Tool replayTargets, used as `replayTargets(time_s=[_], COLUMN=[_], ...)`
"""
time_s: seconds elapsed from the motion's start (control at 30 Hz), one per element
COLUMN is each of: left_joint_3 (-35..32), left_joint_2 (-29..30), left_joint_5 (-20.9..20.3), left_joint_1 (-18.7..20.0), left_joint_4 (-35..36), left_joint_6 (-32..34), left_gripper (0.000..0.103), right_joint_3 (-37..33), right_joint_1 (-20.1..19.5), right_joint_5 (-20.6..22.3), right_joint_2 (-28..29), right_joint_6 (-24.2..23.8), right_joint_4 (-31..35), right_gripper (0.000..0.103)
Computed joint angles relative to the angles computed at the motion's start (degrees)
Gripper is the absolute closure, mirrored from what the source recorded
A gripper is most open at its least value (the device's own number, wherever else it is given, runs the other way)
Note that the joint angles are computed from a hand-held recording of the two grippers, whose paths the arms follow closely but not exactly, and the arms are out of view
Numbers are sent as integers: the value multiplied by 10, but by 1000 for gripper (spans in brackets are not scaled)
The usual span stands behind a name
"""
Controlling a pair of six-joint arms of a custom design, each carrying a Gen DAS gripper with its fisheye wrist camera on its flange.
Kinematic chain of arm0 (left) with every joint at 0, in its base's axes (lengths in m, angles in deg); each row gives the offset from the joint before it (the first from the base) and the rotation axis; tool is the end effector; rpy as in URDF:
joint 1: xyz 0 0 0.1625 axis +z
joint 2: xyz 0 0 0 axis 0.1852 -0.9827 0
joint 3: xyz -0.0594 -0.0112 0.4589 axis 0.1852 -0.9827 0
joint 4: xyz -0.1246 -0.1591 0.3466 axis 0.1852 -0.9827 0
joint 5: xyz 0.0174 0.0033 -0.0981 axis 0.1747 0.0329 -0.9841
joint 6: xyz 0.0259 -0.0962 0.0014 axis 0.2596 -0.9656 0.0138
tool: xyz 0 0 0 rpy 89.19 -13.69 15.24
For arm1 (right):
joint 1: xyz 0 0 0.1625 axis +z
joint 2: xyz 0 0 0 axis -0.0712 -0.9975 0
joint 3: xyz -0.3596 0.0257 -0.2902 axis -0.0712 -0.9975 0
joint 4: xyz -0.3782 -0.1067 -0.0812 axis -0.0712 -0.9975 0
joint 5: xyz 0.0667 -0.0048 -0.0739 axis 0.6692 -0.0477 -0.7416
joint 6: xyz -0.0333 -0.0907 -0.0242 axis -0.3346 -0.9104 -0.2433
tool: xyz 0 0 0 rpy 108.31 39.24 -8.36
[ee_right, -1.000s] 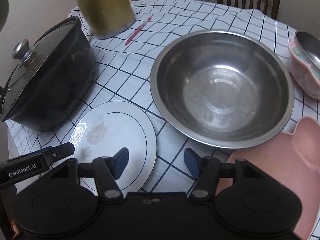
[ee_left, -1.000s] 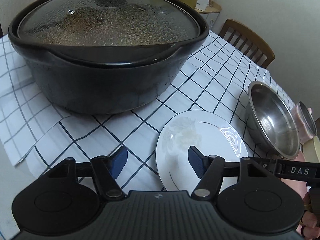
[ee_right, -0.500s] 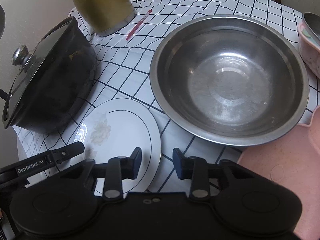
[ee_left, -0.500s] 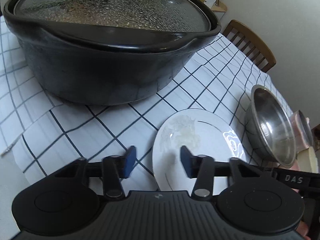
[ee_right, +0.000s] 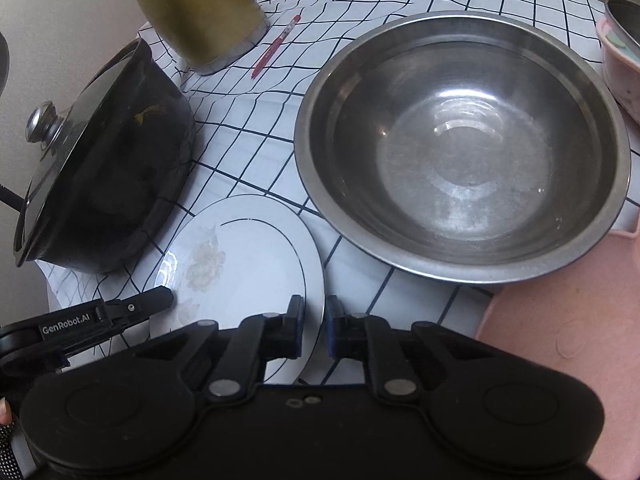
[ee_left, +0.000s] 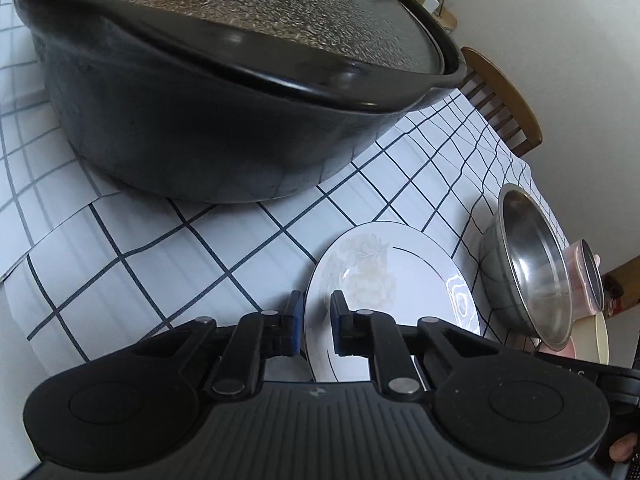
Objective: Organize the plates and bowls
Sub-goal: 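Lift the small white plate with both grippers and carry it over the large plate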
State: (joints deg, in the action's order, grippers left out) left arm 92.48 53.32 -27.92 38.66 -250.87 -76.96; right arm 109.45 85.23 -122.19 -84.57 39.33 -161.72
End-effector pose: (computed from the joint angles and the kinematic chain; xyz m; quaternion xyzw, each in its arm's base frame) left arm -0.2112 -0.5794 -0.0287 -0.2667 0.8340 -0.4243 0.2308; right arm 0.0005 -0.7404 0.1755 0.2758 -0.9556 -0.0035 0.1034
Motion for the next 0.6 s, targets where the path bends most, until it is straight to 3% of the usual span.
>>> replayTargets(time_s=[0.6], left_joint_3=[12], left_joint_2=[17], left_joint_5=[-31], left_joint_1=[-28], left_joint_4=[-39], left_joint_6=[7], left_gripper=[90], right_joint_3=[20], right_joint_1=[-17], right_joint_5=[13], right_joint_2=[-42], right_joint_6=[1], right_joint_4=[18], right_gripper=[94])
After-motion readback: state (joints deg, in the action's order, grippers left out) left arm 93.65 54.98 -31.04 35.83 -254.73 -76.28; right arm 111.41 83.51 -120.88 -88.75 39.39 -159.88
